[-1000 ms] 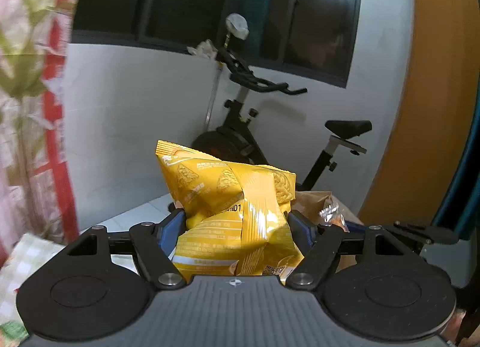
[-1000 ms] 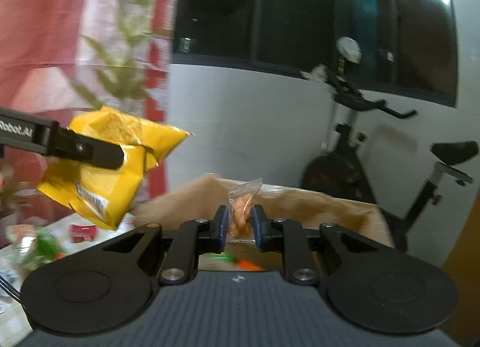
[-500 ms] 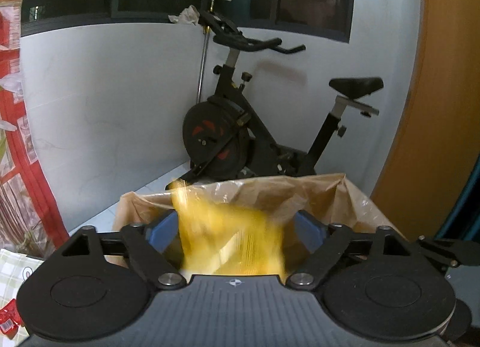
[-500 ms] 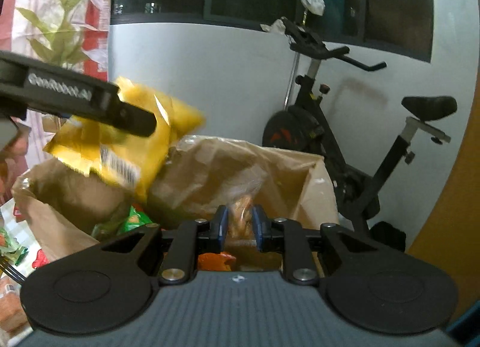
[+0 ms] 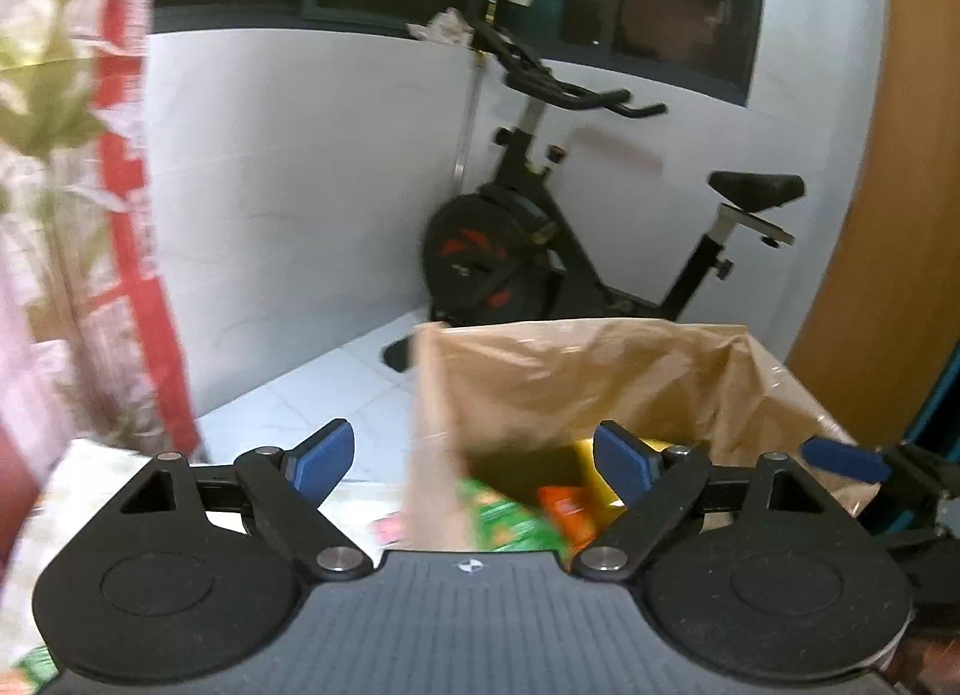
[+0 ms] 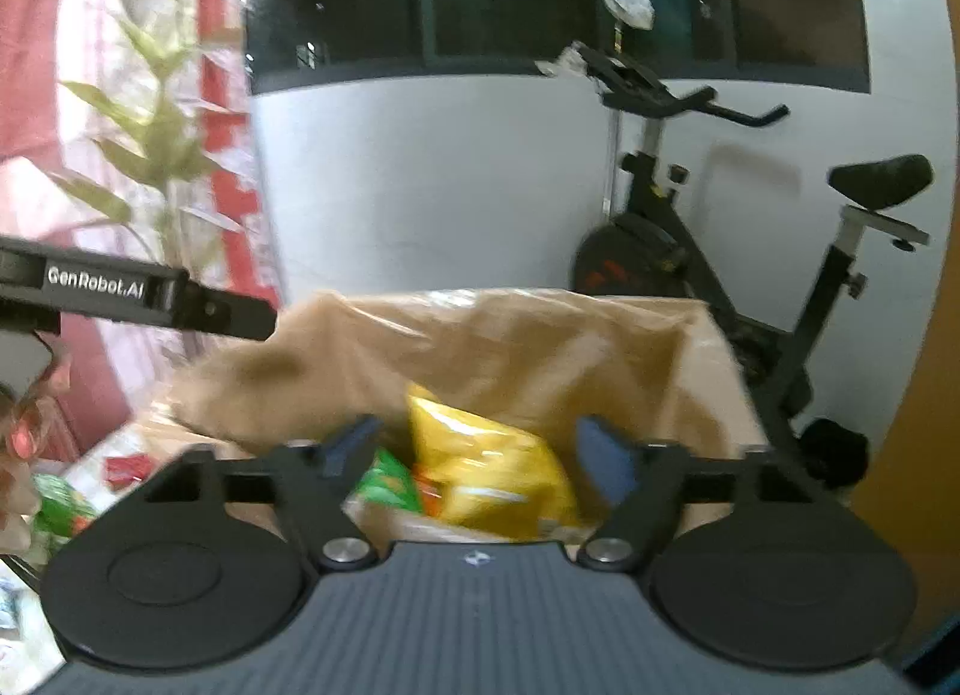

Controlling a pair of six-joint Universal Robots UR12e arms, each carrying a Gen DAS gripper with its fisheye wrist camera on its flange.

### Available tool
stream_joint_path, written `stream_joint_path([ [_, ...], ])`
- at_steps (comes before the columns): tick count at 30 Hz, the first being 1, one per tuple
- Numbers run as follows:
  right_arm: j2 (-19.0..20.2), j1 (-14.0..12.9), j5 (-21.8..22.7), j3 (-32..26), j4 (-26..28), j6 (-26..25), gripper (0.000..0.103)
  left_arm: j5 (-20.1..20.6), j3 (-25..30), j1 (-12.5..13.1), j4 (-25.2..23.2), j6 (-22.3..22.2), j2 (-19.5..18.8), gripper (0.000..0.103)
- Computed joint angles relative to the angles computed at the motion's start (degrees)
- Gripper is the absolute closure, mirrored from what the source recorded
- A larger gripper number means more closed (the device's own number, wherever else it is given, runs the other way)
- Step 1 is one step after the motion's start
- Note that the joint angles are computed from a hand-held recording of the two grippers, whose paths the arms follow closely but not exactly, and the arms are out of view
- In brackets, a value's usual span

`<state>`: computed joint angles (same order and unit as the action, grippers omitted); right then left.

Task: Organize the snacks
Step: 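Move both tools back down to the snacks on the table, then grasp the brown bread packet with the right tool while the left grasps the blue-dotted packet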

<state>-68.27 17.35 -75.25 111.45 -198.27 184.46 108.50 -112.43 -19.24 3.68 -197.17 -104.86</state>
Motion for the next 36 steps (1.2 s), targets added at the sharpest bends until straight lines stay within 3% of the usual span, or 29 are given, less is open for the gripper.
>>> stream_joint_path([
  [9,0.6,5.4,3.1,0.2,-4.5,2.0,0.001,3.0,-14.7,3.9,-0.3,-3.1,12.8,0.014],
  [13,1.8,8.3,4.6,-0.6,-2.1,1.0,0.000,5.7,-20.1,5.6,-2.2,-5.1,17.9,0.014],
  [19,3.9,12.5,3.5,-1.5,2.6,0.1,0.000,6.1,-26.6,8.1,-3.1,-8.5,23.5,0.014],
  [26,5.9,15.6,1.8,-1.4,8.8,6.6,0.000,7.4,-31.5,8.7,-3.0,-11.1,25.7,0.014],
  [31,7.1,16.2,0.8,-2.1,14.9,15.8,0.000,6.2,-34.3,10.4,-3.5,-14.7,25.9,0.015],
  [36,8.0,16.8,-0.5,-3.6,18.7,19.1,0.000,6.8,-36.0,10.9,-3.5,-17.3,25.4,0.015],
])
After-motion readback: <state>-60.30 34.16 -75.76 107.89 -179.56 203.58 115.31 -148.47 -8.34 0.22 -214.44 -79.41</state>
